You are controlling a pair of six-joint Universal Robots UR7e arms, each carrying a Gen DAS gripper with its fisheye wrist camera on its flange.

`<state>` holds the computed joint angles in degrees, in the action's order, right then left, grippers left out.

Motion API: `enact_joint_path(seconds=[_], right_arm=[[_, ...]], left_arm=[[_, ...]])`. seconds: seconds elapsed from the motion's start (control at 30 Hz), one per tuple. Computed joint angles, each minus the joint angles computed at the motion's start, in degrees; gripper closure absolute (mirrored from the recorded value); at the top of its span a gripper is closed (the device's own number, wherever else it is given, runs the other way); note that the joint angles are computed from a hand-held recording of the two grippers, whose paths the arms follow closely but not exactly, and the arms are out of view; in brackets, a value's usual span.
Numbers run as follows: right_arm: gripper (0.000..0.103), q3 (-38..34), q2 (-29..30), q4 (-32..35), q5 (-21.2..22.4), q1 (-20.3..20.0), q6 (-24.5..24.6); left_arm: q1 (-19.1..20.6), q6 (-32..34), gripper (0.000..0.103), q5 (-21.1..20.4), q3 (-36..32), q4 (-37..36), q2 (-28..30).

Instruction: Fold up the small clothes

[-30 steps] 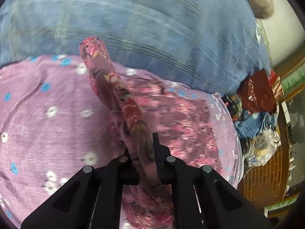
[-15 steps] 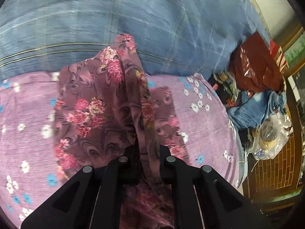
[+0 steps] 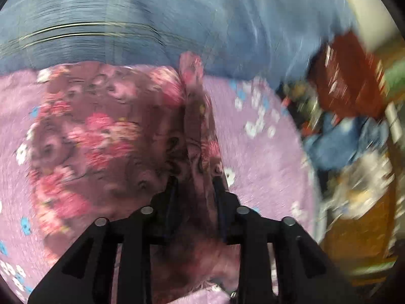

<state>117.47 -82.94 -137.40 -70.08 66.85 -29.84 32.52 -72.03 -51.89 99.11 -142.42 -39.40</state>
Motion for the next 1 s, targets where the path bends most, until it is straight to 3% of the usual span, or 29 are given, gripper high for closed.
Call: enact_joint_path(seconds=[0.03, 0.13, 0.23, 0.3, 0.4, 0.53, 0.67, 0.7, 0.73, 0.77, 0.8, 0.87, 0.9, 0.97, 1.0], right_arm=[[0.086, 0.3, -0.5, -0.8, -0.2, 0.2, 0.2], [0.085, 3.6, -3.7, -9.1, 2.5, -0.3, 0.8], [0.073, 6.3, -5.4, -19.1, 5.1, -0.7, 2.8], [0.058, 4.9, -4.5, -21.2, 5.3, 0.7, 4.8], [0.042, -2.8, 0.6, -14.0, 2.1, 6.0, 2.7], [0.042, -16.3, 12.3, -3.2, -7.8, 13.2, 1.3], [0.042, -22.5, 19.2, 2.3, -12.3, 16.0, -0.3], [0.042, -24.0, 21.3, 3.1, -15.4, 17.1, -0.5], [0.043, -25.1, 22.7, 4.7, -16.9, 17.5, -0.5], [0.062, -26.0, 23.5, 7.6, -17.3, 17.7, -1.6], [0.097, -26.3, 23.7, 9.0, -17.7, 18.0, -3.4], [0.099, -22.6, 21.2, 4.6, -17.3, 18.6, -9.3], [0.099, -20.4, 19.0, 2.0, -13.6, 17.9, -10.6], [0.099, -19.1, 16.7, 0.2, -6.8, 15.5, -8.1], [0.099, -19.0, 16.4, -0.7, -5.6, 14.8, -6.5]], left_arm=[[-1.0, -2.5, 0.064, 2.0, 3.7, -2.5, -2.6], [-3.4, -7.7, 0.056, 6.6, 14.0, -9.4, -9.7], [-3.6, -12.6, 0.053, 7.4, 19.9, -8.5, -15.2], [-2.9, -13.7, 0.053, 6.4, 21.7, -8.4, -16.4], [-1.3, -12.4, 0.053, 3.7, 24.9, -16.6, -15.7], [-0.1, -9.7, 0.053, 1.0, 26.4, -22.6, -14.0], [0.0, -7.4, 0.046, 0.7, 27.0, -26.0, -13.1], [0.2, -6.9, 0.046, 0.5, 26.8, -26.2, -12.9], [0.2, -6.6, 0.046, 0.3, 26.8, -26.0, -13.1], [0.2, -6.1, 0.046, 0.1, 26.8, -26.6, -13.1], [0.2, -5.8, 0.046, 0.0, 27.0, -27.3, -13.1], [-0.1, -5.0, 0.043, 0.1, 28.0, -30.4, -13.2], [-0.3, -4.3, 0.042, 0.2, 28.4, -32.1, -12.9], [0.0, -3.8, 0.04, 0.5, 27.5, -32.6, -11.6], [0.4, -4.0, 0.04, 0.0, 26.7, -31.5, -10.7]])
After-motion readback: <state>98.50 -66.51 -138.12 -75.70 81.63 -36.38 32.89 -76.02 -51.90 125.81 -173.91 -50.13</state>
